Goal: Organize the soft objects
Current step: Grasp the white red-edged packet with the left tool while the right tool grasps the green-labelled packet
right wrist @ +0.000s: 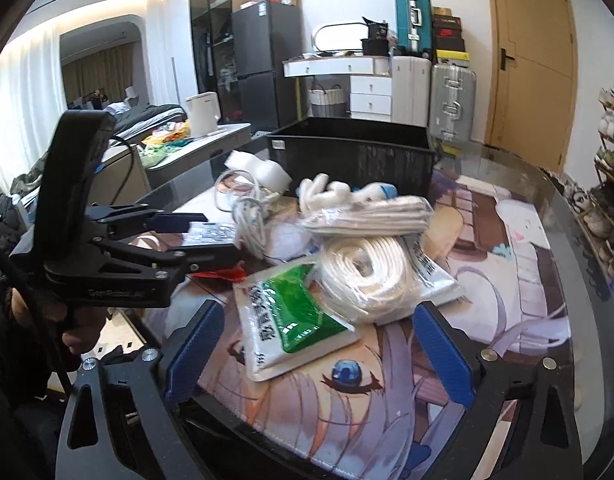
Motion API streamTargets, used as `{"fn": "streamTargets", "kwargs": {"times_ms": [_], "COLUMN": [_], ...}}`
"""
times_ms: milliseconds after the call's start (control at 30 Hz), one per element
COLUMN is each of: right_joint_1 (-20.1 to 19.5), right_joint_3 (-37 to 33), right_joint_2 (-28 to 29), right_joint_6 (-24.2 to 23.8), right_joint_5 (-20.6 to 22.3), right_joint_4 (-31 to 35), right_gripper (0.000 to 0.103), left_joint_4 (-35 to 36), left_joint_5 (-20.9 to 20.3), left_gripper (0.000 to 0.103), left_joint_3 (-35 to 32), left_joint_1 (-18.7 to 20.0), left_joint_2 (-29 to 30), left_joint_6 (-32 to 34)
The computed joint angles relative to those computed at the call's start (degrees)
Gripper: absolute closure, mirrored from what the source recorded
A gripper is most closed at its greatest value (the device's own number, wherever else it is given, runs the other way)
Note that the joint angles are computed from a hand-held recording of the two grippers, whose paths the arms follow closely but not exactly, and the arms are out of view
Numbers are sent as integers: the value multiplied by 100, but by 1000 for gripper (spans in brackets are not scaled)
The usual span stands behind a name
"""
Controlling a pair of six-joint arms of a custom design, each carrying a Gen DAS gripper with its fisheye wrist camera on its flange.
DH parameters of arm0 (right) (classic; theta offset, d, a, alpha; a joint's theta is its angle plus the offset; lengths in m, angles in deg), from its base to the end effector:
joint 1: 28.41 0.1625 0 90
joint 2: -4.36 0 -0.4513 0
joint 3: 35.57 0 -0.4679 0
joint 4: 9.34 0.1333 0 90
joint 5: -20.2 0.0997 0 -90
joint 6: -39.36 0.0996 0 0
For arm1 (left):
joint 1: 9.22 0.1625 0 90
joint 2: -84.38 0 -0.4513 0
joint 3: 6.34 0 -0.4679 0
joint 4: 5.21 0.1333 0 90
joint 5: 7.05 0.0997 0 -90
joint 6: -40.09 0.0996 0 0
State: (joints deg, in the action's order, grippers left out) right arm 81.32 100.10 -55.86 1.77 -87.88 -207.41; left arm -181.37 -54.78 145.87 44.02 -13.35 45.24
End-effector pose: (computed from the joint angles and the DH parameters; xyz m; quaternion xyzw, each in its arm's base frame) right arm 0.2573 -0.4142 0.0753 0.4159 -0.8529 0.2506 0.1920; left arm -0.0398 -0.3880 0.2185 0.2290 0.8732 -0.3394 0.2644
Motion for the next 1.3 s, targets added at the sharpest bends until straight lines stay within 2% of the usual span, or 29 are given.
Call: {"fn": "streamTargets", "kwargs": {"times_ms": [167,433,633,700,767,933,1167,1300], "right_joint_1": [105,175,152,150,146,120,88,91], "right_joint_3": [-78,-279,-429,-450,-445,-386,-246,-201], "right_joint_2": [37,177,314,342,371,301,182,115], "right_joint_6": [-289,-628,-678,-681,-708,-703,-699,-684], "right_joint_5": [120,113,-42,-81,-93,-60,3,12], "right_joint_4": [270,843,1127,1187,1173,1172,1057,1028], "right_gripper": [18,26,29,34,41,54,63,66], "left_joint_4": [44,227,352,411,484,579,583,627], "left_joint_5": [-18,-117,-125,-123,-128,-140,-291,-357], "left_gripper": [37,32,31,28,23,22,22,26], "left_joint_3": [8,-39,-48,-51,-61,-98,-117,-126], "left_joint_1": [18,123,169,168,175,191,227,249], "left_joint_2": [-52,-142,-242,-273,-287,-225,-214,-257], "left_joint_6": [0,-69,-84,-107,-142,-203,-264,-305]}}
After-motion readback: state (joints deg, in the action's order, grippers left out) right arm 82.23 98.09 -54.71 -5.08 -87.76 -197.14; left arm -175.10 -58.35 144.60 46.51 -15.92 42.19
